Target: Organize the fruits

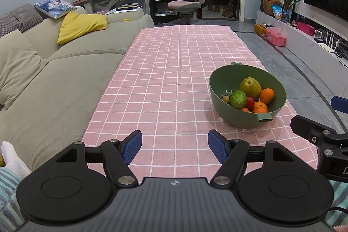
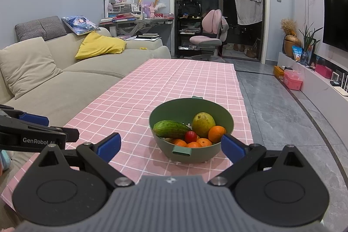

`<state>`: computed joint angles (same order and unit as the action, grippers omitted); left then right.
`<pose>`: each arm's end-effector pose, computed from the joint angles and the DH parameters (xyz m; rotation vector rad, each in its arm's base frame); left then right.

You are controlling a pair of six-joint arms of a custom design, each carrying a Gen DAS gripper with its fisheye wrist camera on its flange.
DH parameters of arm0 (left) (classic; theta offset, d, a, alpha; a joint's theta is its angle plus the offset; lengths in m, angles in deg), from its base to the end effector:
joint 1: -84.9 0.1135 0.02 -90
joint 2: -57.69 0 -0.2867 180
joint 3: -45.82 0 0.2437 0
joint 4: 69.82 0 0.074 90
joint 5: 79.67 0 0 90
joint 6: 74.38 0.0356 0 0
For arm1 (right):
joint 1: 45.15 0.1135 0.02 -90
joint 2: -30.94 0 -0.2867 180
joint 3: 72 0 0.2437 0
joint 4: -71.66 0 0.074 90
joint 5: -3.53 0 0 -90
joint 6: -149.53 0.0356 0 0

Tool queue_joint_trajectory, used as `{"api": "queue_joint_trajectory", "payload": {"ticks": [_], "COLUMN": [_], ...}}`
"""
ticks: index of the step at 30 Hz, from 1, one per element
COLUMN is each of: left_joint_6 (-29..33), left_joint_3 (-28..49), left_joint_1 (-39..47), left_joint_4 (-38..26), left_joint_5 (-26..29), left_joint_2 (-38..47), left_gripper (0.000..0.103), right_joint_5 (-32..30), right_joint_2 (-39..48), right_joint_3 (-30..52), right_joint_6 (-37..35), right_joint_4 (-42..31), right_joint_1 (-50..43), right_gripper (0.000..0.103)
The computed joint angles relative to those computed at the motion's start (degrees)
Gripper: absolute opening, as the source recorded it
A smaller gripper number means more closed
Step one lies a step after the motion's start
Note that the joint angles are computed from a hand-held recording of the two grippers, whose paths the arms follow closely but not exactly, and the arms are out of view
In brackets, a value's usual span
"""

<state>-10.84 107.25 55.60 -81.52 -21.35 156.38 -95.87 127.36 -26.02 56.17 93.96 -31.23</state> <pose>0.2932 -0.1431 0.1707 -0.1840 2.2660 0.1713 0.2932 0.0787 0.1591 -0.4106 2.0256 0.2828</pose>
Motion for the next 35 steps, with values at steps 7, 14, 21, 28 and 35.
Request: {"api": "queue_joint_trajectory", "payload": {"ticks": [7,14,21,28,35], "left_joint_6": [-0.6,-1.1,-0.6,-0.2,0.9], "left_joint_3": [0.2,0.1,0.1,0.1,-0.5], "left_joint_1": [0.0,-0.3,-0.1,-0.2,-0.5], "left_joint_4": [-0.9,-1.3,-1.2,-1.2,0.3], "left_joint_5": [-0.2,-0.7,-0.8,-1.1,-1.8], "left_joint_2": [-0.3,-0.6,-0.9,-1.0,-1.6], "left_gripper": [0.082,0.082,0.082,0.082,0.082], "right_joint_5": [-0.1,-0.1,0.0,0.0,0.2], "right_joint_2": [-0.2,-0.2,-0.2,-0.3,-0.4], "right_joint_3": [0.1,0.1,0.1,0.1,0.1], "right_joint_6": [-0.1,-0.1,-0.1,0.0,0.0], "right_joint_4": [-0.4,-0.4,-0.4,-0.5,-0.7], "right_joint_1": [0.0,0.1,0.1,0.2,0.3], "right_gripper": [0.095,0.095,0.095,0.095,0.095]}}
